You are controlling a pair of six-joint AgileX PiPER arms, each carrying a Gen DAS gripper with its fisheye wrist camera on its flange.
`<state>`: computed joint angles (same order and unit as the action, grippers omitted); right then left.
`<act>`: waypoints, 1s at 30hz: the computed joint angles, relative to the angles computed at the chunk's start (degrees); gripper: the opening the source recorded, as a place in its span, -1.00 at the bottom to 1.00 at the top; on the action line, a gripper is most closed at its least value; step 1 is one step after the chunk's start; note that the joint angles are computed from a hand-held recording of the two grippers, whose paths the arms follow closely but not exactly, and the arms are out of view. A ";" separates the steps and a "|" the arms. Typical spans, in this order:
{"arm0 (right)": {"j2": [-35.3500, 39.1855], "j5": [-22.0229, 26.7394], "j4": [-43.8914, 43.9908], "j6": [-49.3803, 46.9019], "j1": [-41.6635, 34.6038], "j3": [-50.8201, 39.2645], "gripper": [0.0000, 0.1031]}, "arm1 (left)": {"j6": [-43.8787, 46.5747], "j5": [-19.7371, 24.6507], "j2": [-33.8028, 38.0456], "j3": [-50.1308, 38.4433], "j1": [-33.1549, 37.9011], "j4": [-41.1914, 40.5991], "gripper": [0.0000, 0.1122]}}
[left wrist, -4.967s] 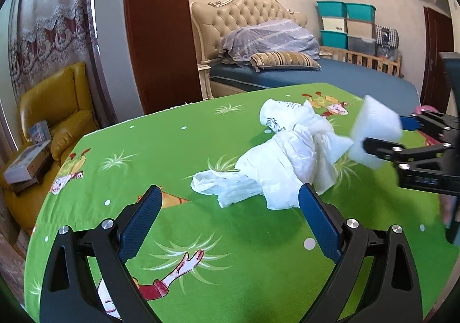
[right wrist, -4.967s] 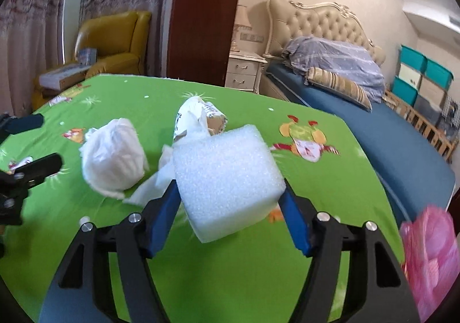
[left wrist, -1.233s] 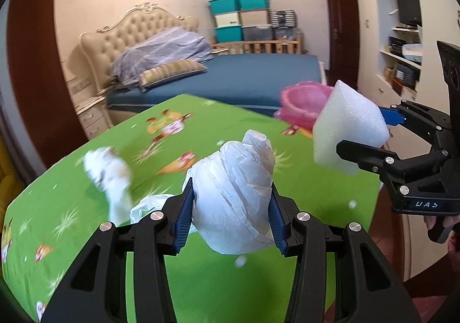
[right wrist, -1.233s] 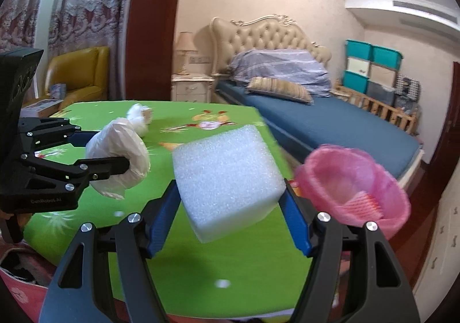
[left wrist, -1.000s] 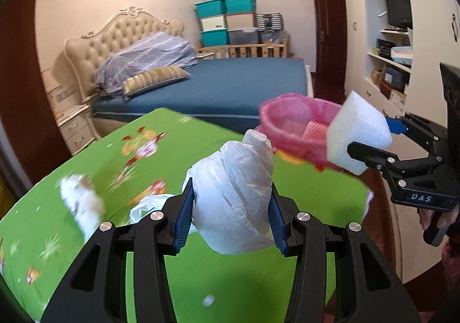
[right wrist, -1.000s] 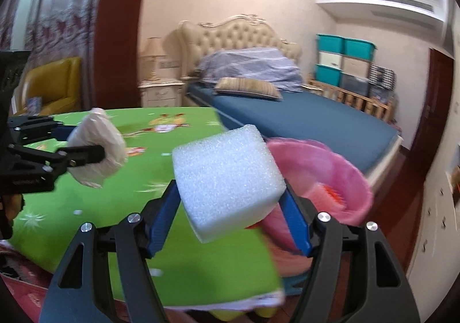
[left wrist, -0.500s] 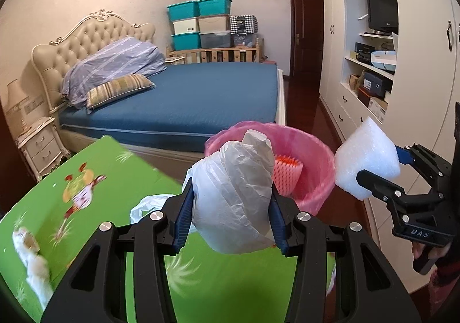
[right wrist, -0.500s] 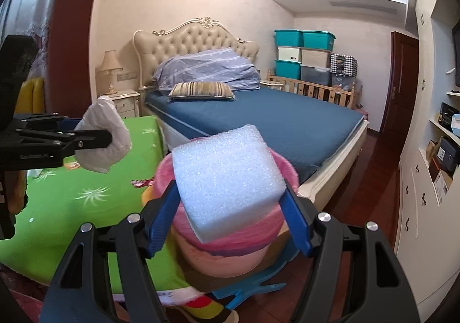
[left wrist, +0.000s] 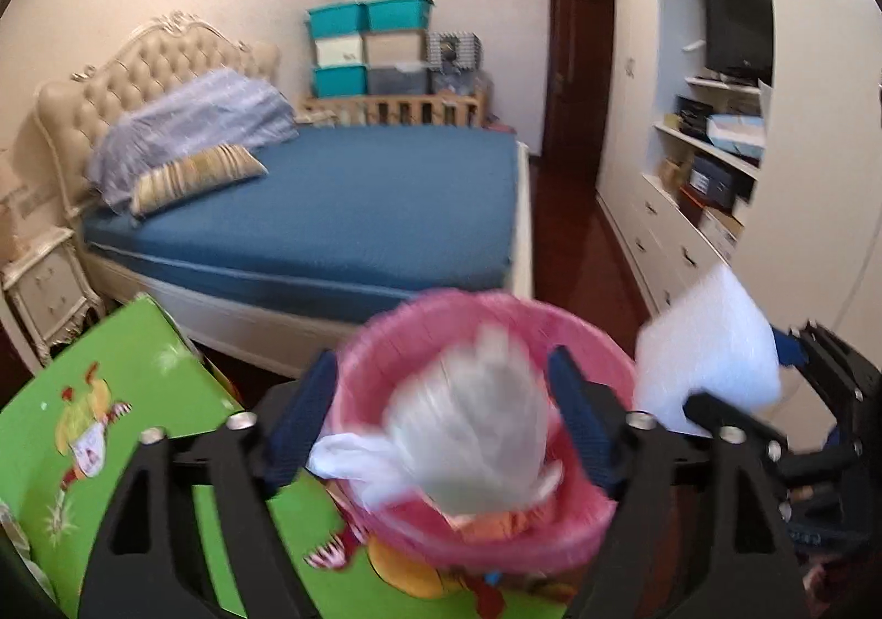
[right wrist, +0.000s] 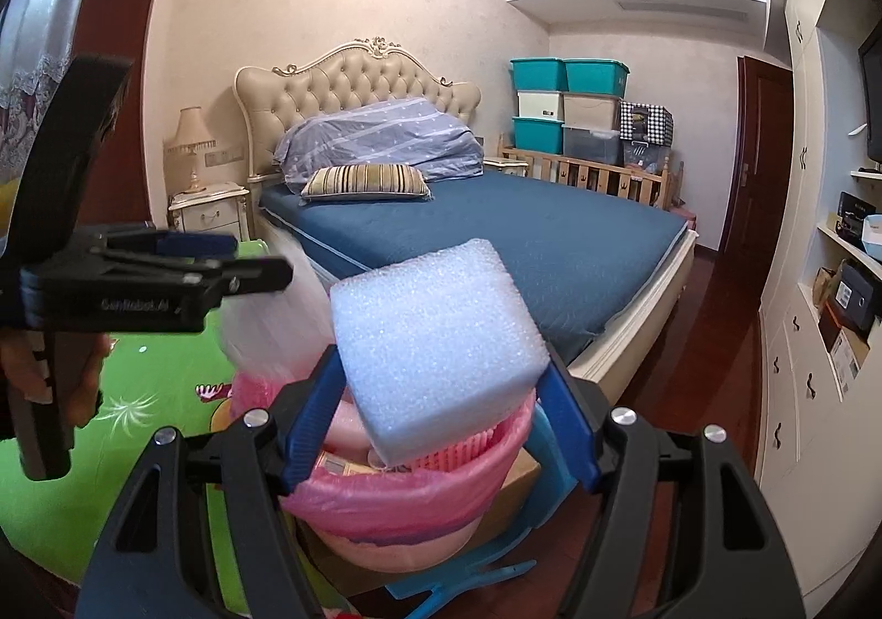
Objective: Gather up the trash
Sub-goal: 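Open both grippers over the pink bin to drop bundle and block, then move both grippers back over the table toward the remaining white trash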
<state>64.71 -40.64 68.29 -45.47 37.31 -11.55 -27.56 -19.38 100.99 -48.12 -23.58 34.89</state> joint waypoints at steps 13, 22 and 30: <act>14.32 4.03 -16.61 15.93 -6.15 -9.35 0.78 | 15.87 -12.39 -13.07 21.44 19.81 -6.41 0.60; 19.68 0.11 -0.40 3.82 10.22 -17.32 0.79 | 9.97 -25.76 -15.17 30.28 59.31 21.76 0.60; 37.17 3.94 6.84 -4.93 20.92 -37.40 0.79 | 15.74 -32.32 -5.37 24.91 86.38 35.17 0.60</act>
<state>101.88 -36.70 75.13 -50.40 58.23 -48.96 -11.82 -51.70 95.62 -23.21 62.80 70.06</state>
